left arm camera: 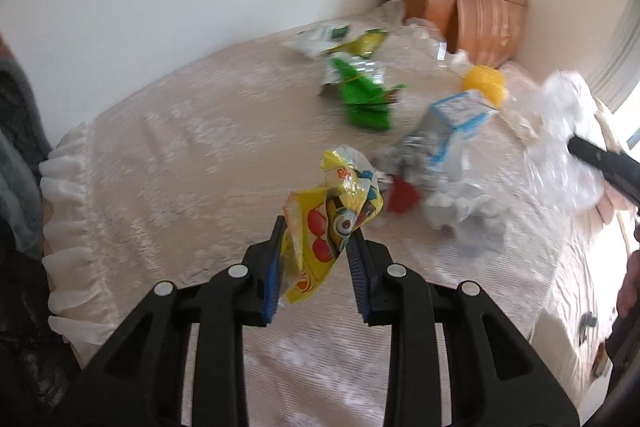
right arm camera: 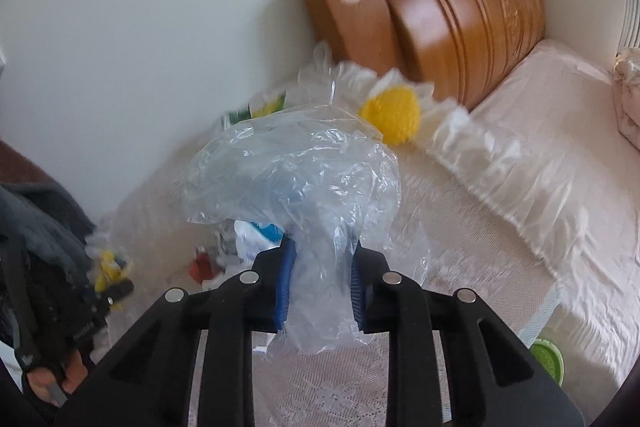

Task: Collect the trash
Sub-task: 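Carry both bags to the green basket and release them inside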

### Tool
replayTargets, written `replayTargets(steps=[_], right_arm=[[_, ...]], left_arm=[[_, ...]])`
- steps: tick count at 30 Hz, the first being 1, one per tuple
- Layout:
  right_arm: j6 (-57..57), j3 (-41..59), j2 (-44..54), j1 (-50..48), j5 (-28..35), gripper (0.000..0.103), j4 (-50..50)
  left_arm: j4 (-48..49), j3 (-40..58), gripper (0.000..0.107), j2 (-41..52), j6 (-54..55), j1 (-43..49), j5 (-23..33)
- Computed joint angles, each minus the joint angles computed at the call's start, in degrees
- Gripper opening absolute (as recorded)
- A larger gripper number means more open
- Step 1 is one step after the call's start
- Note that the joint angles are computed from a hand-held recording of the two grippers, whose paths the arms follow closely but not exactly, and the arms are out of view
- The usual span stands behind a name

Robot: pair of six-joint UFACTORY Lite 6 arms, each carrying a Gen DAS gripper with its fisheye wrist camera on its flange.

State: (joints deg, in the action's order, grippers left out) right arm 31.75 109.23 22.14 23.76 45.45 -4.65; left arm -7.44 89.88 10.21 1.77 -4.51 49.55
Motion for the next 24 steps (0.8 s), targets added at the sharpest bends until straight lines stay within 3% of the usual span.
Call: replayTargets(steps=[4,9,13,16,20,24], right_arm=[[1.7,-6.6,-7.7,-0.7,-1.7,0.024,-1.3],[10.1,-26.3,-26.3,-1.4,-2.9,0.024,-6.7],[15.0,-43.8,-43.7,-4.6,0.8,0.024,-9.2],[6.9,-54.1,-54.3,-13.8,3.0,0.025,-2.8],[-16.7,-68.2,-67.8,-37.4,7.0,0.026,12.7],[-40.7,-78.7,-71.6,-61.4,10.5,0.026,22.9]], left_arm=[[-0.8,2.4,0.029,-0.7,0.0,-3.7,2.0],[-1.0,6.5,0.029,0.0,-1.0,-11.3,5.0],[2.4,11.3,0.029,3.4,-4.8,-21.1,6.2],[3.6,14.9,0.029,6.2,-8.2,-27.5,7.5],[7.0,22.8,0.029,12.5,-14.6,-37.3,9.9],[10.2,37.8,0.029,23.3,-21.8,-46.9,14.7]])
